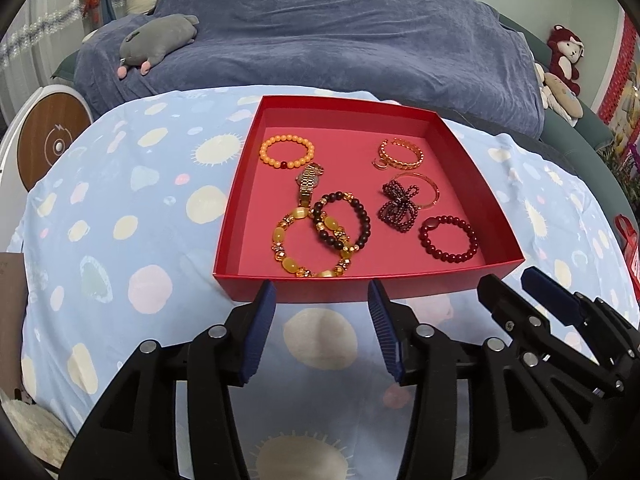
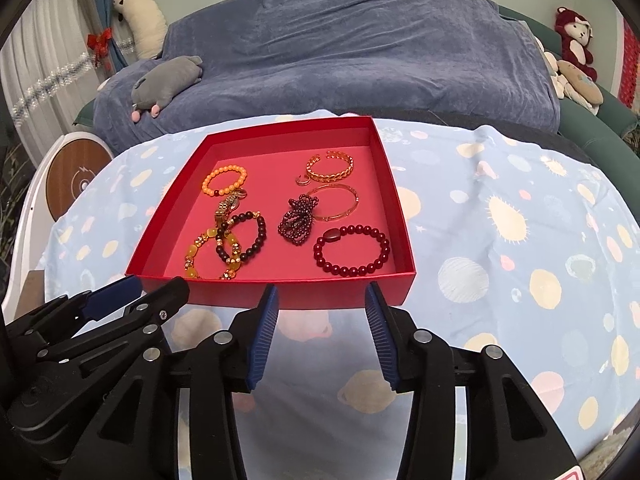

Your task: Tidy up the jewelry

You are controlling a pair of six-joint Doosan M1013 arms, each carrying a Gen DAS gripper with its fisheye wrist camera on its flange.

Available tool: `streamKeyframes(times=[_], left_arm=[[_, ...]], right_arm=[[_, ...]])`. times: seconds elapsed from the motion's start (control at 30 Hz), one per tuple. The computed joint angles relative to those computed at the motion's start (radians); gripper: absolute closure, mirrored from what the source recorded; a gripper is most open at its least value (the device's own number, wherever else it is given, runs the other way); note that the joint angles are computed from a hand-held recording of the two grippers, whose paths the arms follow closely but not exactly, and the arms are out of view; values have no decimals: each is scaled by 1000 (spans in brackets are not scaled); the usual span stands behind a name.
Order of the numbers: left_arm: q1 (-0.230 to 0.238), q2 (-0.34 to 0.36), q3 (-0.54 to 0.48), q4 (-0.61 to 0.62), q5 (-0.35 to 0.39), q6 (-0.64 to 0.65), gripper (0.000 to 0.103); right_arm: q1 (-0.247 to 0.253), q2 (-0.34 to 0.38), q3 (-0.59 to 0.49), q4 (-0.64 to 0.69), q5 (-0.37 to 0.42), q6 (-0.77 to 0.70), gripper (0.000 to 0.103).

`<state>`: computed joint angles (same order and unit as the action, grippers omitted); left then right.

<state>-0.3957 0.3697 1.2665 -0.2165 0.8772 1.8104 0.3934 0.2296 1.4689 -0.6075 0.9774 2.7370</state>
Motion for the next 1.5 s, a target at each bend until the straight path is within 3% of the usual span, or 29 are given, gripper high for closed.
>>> streamKeyframes(times=[0.17, 0.37, 0.57, 0.8, 1.4, 1.5], left_arm=[[3, -1, -3, 25, 2, -37, 45], [9, 1, -11, 39, 5, -72, 33], [6, 2, -16, 66, 12, -91, 29], [10, 0, -15, 96, 1, -143, 16], [5, -4, -5, 124, 7, -154, 16], [3, -5, -2, 137, 1, -164, 12]], right_arm=[[0, 0, -7, -6, 10, -2, 54], [-3, -6, -1, -12, 12, 19, 43], [-3, -3, -6, -9, 30, 16, 38], [-8, -13, 6, -4, 27, 44, 20], [6, -6, -1, -31, 77, 38, 19], [12, -6, 2, -55, 86, 58, 19]])
